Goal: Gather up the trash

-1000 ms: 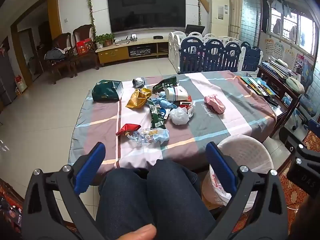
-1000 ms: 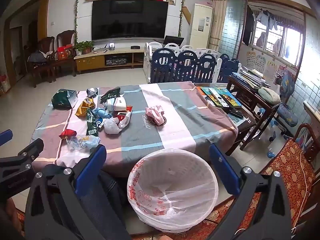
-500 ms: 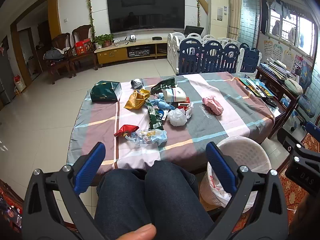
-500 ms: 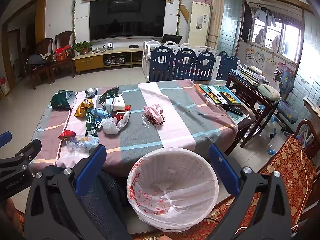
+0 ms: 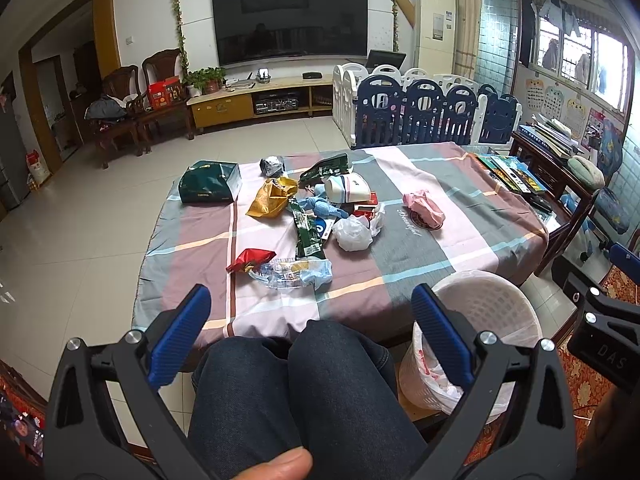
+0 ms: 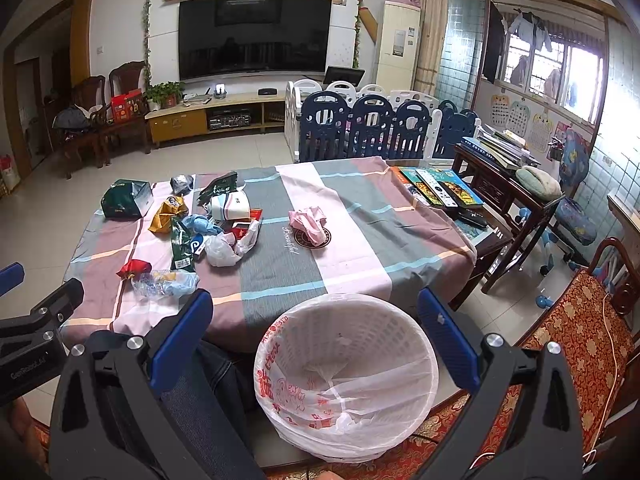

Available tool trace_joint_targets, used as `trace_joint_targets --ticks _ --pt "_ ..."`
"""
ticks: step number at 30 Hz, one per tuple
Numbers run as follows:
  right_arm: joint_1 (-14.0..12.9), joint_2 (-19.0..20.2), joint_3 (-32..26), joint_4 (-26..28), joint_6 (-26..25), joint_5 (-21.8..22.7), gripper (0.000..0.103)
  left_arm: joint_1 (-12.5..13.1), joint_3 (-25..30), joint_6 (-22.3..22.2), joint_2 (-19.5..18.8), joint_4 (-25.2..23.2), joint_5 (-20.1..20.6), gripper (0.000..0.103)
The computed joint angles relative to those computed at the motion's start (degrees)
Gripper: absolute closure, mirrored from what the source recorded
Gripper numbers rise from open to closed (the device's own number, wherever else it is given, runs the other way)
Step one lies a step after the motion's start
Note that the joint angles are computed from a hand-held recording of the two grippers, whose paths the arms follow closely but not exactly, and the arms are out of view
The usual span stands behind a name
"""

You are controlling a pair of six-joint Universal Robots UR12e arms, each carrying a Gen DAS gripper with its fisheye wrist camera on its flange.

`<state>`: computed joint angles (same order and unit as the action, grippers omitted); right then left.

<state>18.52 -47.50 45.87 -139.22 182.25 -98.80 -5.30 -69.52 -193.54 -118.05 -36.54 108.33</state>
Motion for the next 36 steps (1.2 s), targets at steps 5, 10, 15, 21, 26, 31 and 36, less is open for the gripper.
trace_joint_targets --ticks 5,10,15,21,26,31,36 --pt "0.0 0.0 0.0 0.3 0.0 0.0 0.003 -0.1 0.0 0.0 0.0 0.0 0.0 0.003" --pt "0.0 -0.1 0.2 0.1 0.1 0.0 0.003 -0.1 0.0 -0.1 0.0 0.0 0.0 0.003" --pt "0.0 -0.1 0.3 0.2 0.1 0.0 0.003 -0.2 0.1 -0.2 0.2 -0.4 0.0 0.003" --pt "0.1 0.0 0.3 0.2 0.1 0.0 0.003 -0.1 0.0 -0.1 0.0 0.0 0.0 0.003" --pt "0.0 0.0 0.2 0.3 0.2 0.0 0.003 -0.3 -0.1 -0.3 0.3 -0.1 0.2 0.003" --pt "0.0 0.0 0.1 0.5 0.2 0.1 0.003 -0.1 0.2 0.0 -0.1 -0.2 -0.1 0.003" --pt "0.0 0.0 0.1 0.5 0.2 0.0 0.003 -0.5 0.4 -0.2 -0.3 -0.1 0.2 0.003"
